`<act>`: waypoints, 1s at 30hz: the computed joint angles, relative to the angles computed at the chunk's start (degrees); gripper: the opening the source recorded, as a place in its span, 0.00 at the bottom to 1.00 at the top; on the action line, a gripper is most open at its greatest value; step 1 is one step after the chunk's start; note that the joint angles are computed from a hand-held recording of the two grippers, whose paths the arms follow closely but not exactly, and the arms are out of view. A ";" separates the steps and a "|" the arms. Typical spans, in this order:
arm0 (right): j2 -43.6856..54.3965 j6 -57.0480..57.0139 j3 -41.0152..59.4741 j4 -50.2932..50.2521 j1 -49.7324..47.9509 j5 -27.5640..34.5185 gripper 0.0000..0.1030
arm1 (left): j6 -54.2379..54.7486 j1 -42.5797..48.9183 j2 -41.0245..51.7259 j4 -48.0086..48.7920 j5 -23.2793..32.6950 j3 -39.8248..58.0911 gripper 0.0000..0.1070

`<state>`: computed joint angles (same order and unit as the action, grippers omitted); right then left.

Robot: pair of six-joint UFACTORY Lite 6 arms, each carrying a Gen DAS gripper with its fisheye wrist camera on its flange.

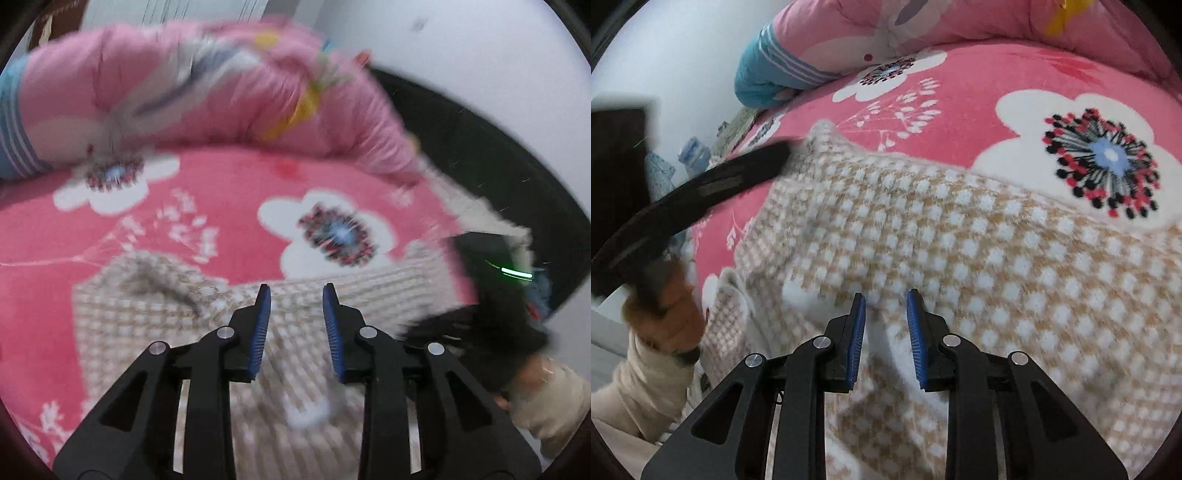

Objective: Fold large clothes

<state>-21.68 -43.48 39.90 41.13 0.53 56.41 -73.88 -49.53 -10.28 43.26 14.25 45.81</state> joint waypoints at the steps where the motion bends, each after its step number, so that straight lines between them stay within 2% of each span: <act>1: -2.10 0.22 0.15 -1.53 -1.17 1.57 0.23 | 2.05 1.46 5.58 -1.56 1.95 2.96 0.22; 2: -4.54 0.02 0.30 -2.37 -3.04 3.44 0.23 | 1.71 2.81 8.76 -0.73 1.50 3.93 0.19; 3: -5.98 -0.57 1.12 -3.10 -5.29 4.80 0.23 | -0.52 5.48 10.01 0.63 -1.34 2.54 0.16; 5: -7.24 -3.39 3.79 -3.69 -12.01 5.95 0.23 | -8.47 7.60 7.87 7.62 -4.39 -0.62 0.16; 6: -5.68 -5.27 5.35 -2.55 -15.55 6.14 0.23 | -13.35 7.82 7.69 12.42 -3.22 -1.11 0.21; 7: -3.56 -6.33 6.61 -1.38 -17.85 6.00 0.23 | -17.53 6.98 7.86 15.74 -0.33 -1.08 0.40; 8: 0.01 -7.64 8.08 -0.02 -20.58 4.66 0.23 | -21.24 7.37 7.89 18.66 0.34 -1.76 0.47; 10: 5.39 -9.78 8.46 0.09 -21.78 0.40 0.22 | -29.77 10.70 6.71 26.32 -4.89 -4.95 0.50; 12: 11.80 -12.72 7.89 1.14 -23.93 -0.87 0.14 | -34.26 12.61 5.08 31.32 -7.59 -6.78 0.50; 14: 12.00 -14.91 7.83 2.88 -28.07 2.84 0.13 | -34.48 12.39 4.42 32.24 -6.81 -6.82 0.50; 17: 7.36 -10.94 10.15 0.34 -30.89 6.59 0.17 | -36.81 7.46 -0.49 36.38 1.43 -8.19 0.47; 19: 5.19 -10.70 12.53 1.65 -30.40 8.25 0.17 | -39.43 3.59 -3.82 41.13 3.91 -8.34 0.47; 21: 4.94 -9.03 14.40 2.58 -27.18 7.87 0.17 | -38.08 0.65 -3.10 41.81 3.83 -5.71 0.47; 23: 5.23 -5.47 14.55 2.33 -19.53 3.28 0.17 | -33.35 -2.69 2.35 39.21 3.69 -0.37 0.47; 26: 11.08 2.22 12.58 -2.31 -5.97 -7.94 0.17 | -17.30 -5.68 15.24 24.52 9.50 9.49 0.48; 28: 13.60 4.50 9.36 -3.94 -2.06 -14.45 0.17 | -11.71 -3.97 22.19 19.18 9.42 12.17 0.47; 30: 13.15 4.16 9.90 -2.33 -4.03 -12.38 0.15 | -15.31 -3.12 19.72 22.23 7.41 9.66 0.46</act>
<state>-8.53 -39.32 49.80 38.80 -3.51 44.02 -89.19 -52.64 9.44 65.48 21.66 55.46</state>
